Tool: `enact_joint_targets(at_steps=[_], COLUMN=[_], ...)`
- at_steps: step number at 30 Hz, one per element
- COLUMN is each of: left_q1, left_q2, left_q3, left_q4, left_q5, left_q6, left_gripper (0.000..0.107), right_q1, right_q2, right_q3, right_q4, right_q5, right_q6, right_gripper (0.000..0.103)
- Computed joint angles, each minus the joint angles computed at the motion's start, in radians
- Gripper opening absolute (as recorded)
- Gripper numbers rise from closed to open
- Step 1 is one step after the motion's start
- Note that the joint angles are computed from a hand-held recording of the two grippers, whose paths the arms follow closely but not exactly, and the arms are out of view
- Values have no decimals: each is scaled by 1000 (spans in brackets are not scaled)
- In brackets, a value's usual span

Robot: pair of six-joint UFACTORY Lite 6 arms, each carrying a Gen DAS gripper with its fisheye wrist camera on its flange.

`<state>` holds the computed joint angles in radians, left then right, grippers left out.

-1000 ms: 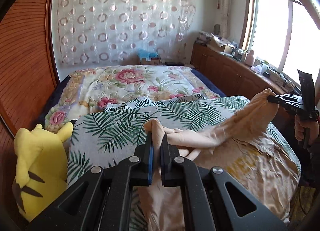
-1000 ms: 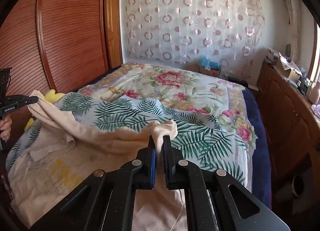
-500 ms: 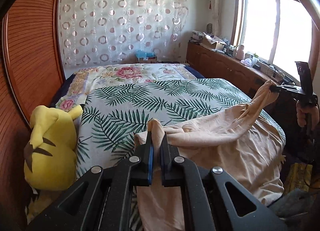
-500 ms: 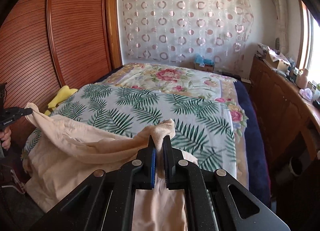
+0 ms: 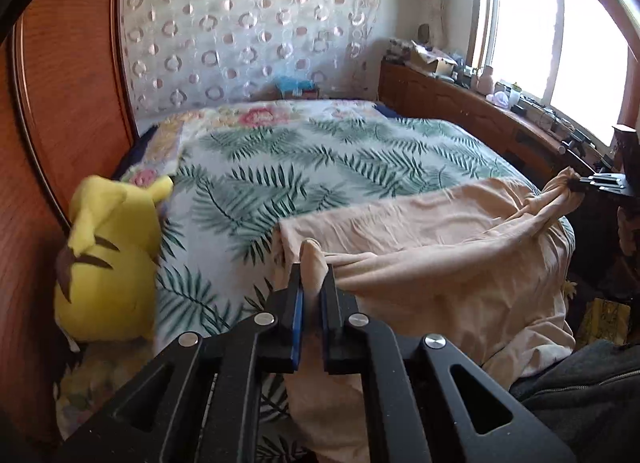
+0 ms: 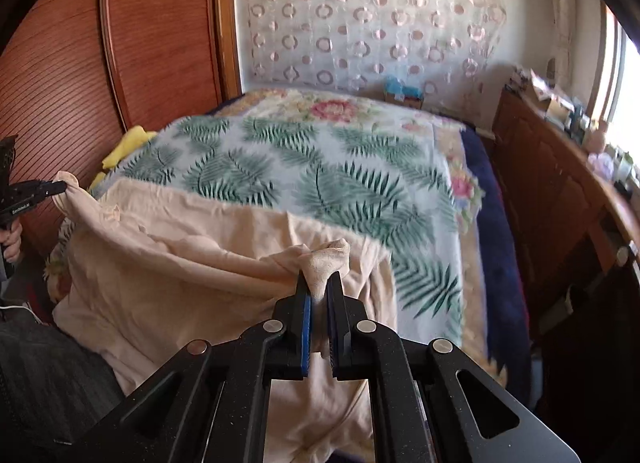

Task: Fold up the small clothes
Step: 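Grasp the side edge with both tools and fold it over toward the center, then open both tools to release the folded side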

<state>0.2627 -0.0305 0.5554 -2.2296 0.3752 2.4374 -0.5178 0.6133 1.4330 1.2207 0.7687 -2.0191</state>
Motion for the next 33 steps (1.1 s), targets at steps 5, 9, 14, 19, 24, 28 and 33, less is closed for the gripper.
enact_joint_targets(at_steps=[5, 9, 14, 19, 24, 28, 33], left_q1=[-22, -13, 23, 6, -11, -28, -34], left_q2=[69, 70, 56, 131, 276, 373, 488], left_q3=[2, 13, 43, 135, 299, 415, 528], left_q4=[-165, -261, -156, -218, -181, -128, -4], left_q5=[3, -11, 4, 0, -28, -69, -109], left_q6=[166, 248, 154, 207, 150, 92, -36], left_gripper=[16, 31, 53, 68, 68, 68, 68], right_q1=[37, 55, 63, 34, 53, 116, 188], right_q2=[76, 73, 52, 41, 129, 285, 474], right_q3=[31, 25, 57, 76, 186, 382, 641], right_q4=[-4, 68, 57, 50, 41, -28, -189], right_q5=[-75, -105, -60, -16, -49, -89, -141], right_q6=[13, -49, -7, -1, 49, 182, 432], right_gripper=[7, 7, 13, 34, 49, 51, 51])
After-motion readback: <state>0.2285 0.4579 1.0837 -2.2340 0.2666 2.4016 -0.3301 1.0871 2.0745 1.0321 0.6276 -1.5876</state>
